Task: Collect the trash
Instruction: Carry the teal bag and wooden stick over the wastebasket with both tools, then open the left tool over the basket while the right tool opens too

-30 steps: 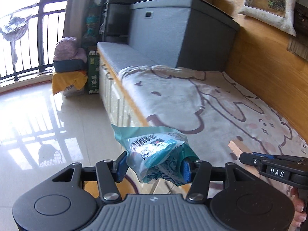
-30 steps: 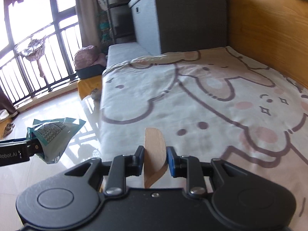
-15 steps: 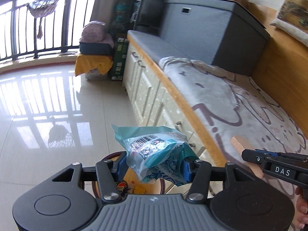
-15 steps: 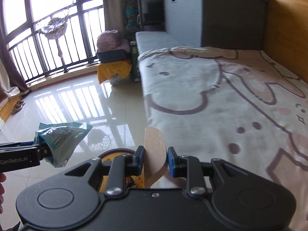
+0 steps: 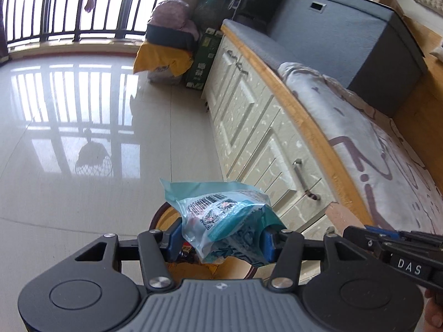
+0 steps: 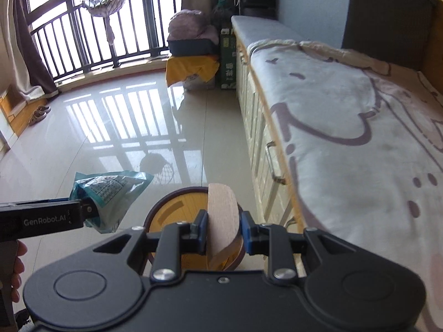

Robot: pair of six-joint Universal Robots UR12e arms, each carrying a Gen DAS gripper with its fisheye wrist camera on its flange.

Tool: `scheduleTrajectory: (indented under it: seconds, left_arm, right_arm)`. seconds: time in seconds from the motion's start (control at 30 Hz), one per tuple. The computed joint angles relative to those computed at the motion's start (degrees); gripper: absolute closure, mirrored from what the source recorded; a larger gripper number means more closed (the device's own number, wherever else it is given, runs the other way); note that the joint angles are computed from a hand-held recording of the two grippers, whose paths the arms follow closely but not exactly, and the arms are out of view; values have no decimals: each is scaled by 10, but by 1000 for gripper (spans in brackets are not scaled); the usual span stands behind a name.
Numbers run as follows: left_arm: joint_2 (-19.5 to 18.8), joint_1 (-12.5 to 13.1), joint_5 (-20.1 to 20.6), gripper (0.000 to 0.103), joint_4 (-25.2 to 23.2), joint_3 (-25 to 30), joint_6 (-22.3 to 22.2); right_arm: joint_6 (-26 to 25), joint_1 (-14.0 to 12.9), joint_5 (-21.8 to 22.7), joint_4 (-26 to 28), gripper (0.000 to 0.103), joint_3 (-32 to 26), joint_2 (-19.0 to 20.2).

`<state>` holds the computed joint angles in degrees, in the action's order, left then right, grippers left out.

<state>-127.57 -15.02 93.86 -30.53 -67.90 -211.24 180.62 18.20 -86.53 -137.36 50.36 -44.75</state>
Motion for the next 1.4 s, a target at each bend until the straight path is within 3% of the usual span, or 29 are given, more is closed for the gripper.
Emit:
scheduleTrajectory:
  seconds: [0.3,0.67,0.9,1.03,1.17,1.4]
  left_arm:
    - [-22,19,-44,48,-36,6,-50]
    - [-71,31,-88,48,-106,56,-97]
    - [-106,32,-79,46,-144,103,-98]
    - [-122,31,-64,40,-174,132,-84]
    - [-131,33,-61,20,-196,146,-73]
    - [-125,36,-45,12,-223,141,-56]
  right_arm:
    - [-15,7,3,81,76,-47,38]
    - [-14,9,11,166,76,-115,88]
    - [-8,9,12,207,76,-165,120]
    - [-7,7,9,222,76,-203,142]
    - [-6,7,14,249,76,-271,178]
    - [1,5,28,320,75,-444,270]
